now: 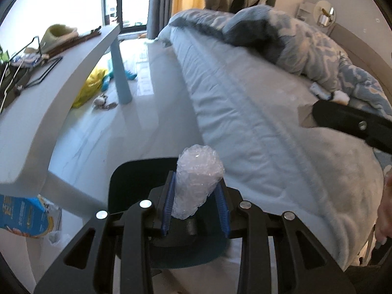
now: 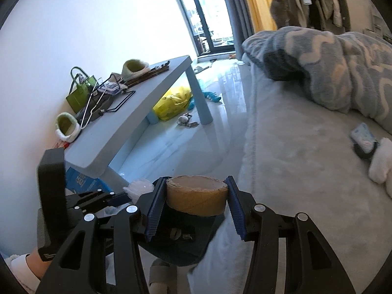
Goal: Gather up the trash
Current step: 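Open the left tool to drop the plastic wrap into the bin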
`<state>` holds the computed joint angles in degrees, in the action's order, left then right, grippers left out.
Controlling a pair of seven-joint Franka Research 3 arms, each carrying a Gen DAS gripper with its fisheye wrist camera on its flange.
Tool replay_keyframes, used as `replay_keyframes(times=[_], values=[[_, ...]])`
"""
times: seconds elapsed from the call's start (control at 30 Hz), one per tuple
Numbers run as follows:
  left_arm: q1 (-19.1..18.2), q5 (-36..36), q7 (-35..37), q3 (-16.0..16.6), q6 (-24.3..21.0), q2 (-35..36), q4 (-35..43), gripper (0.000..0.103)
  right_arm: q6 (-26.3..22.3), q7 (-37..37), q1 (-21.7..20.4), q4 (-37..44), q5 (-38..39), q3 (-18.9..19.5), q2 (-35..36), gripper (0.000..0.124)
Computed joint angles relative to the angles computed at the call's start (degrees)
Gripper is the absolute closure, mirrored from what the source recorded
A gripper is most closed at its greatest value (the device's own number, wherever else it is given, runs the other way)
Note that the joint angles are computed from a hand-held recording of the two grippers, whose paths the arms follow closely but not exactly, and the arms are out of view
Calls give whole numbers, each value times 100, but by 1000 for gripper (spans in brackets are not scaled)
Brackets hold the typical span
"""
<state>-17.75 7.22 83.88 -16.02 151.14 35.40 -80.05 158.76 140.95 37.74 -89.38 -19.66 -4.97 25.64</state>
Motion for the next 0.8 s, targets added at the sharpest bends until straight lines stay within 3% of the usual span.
replay_keyframes(times=[0.17, 0.63, 0.7, 0.8], values=[[121, -39, -15, 60, -238, 38, -63, 69, -281, -406, -27, 687, 279, 182, 499, 74], [415, -327, 294, 41, -1024, 247, 13, 68, -1031, -1058, 92, 2235, 897, 211, 1592, 74], [452, -377, 340, 35, -1168, 292, 64, 59, -1097, -1127, 98, 2313, 944, 210, 1662, 74], [439, -304, 330, 98, -991, 205, -86, 46, -1293, -1221, 101, 2597, 1031, 226, 1873, 74]])
